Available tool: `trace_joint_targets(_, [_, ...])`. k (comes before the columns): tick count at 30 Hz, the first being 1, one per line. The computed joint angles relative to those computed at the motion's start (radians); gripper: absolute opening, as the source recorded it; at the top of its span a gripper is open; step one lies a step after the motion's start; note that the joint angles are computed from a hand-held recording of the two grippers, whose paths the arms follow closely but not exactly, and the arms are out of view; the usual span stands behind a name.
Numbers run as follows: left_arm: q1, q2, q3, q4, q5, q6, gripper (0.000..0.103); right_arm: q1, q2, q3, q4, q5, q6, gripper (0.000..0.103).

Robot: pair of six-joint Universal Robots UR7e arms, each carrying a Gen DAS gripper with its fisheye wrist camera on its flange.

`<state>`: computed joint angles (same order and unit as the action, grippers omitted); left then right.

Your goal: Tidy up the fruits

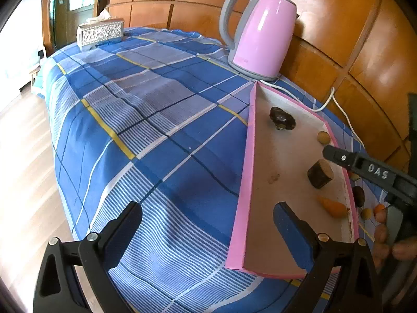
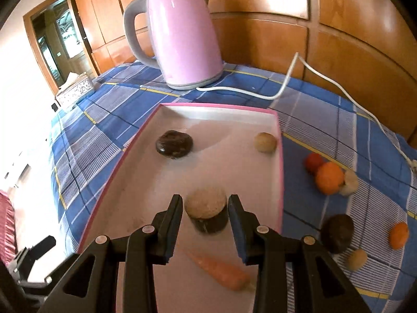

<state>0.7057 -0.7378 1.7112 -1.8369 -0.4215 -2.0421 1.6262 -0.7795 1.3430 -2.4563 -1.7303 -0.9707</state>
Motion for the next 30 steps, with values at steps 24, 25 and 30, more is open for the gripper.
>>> trace_joint_targets(24, [-0.012, 0.008, -0.007, -0.028, 0.01, 0.02, 0.102, -0.135, -0.108, 0.036, -0.325, -0.012, 0.109, 0.039])
trace_joint_targets(25, [-0.012, 0.008, -0.007, -0.032, 0.01, 0.025, 0.102, -0.144, -0.107, 0.026, -0.344, -0.025, 0.119, 0.039])
trace_joint_targets(30, [-0.014, 0.016, -0.015, -0.041, 0.014, 0.055, 0.102, -0.195, -0.089, -0.043, -0.426, -0.111, 0.194, 0.039])
